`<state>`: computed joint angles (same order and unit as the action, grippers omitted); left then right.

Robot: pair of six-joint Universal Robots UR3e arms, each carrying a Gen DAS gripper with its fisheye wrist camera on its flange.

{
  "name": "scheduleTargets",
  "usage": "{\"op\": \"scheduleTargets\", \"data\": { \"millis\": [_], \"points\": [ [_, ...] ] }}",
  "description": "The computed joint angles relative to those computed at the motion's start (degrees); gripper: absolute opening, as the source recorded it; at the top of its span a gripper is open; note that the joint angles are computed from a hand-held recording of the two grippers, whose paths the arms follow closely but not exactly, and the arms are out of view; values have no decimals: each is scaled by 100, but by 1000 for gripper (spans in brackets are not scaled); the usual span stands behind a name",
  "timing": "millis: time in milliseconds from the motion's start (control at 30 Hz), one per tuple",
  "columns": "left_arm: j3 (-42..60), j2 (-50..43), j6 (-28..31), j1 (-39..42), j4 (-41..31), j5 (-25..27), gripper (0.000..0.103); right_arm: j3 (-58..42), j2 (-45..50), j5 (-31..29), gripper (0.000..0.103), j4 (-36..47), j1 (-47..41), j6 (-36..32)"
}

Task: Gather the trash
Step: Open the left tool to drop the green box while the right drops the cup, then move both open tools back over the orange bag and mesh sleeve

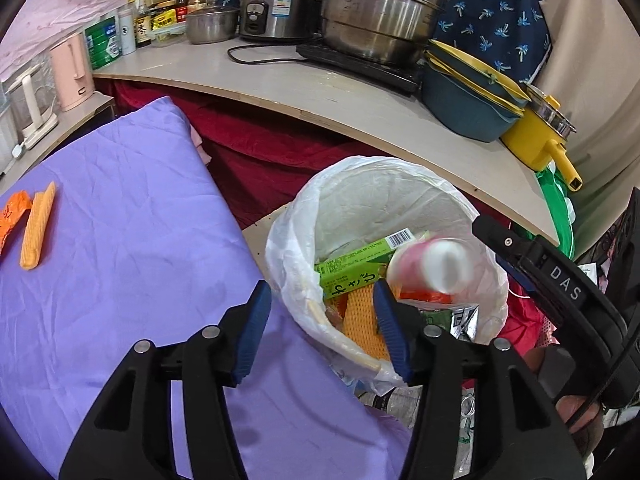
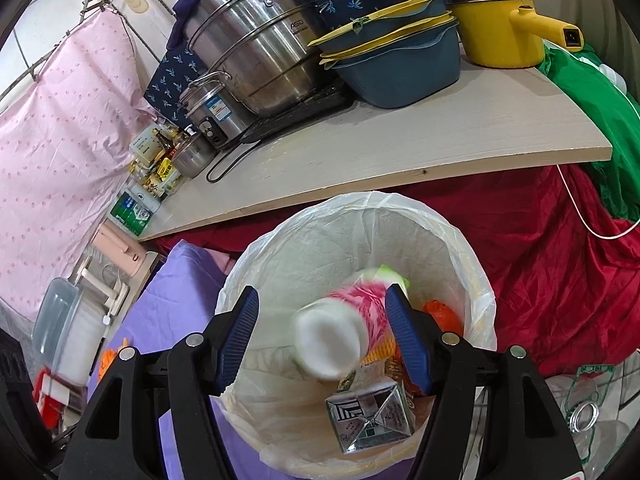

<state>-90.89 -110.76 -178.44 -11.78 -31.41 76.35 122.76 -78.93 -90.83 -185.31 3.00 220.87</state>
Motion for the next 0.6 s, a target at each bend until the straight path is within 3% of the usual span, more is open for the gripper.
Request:
{"op": "scheduleTargets", "data": {
  "millis": [600],
  "points": [
    [-1155,952,181,754,432,-65,52,-746,166,-591,64,540,1207,241]
  ]
}}
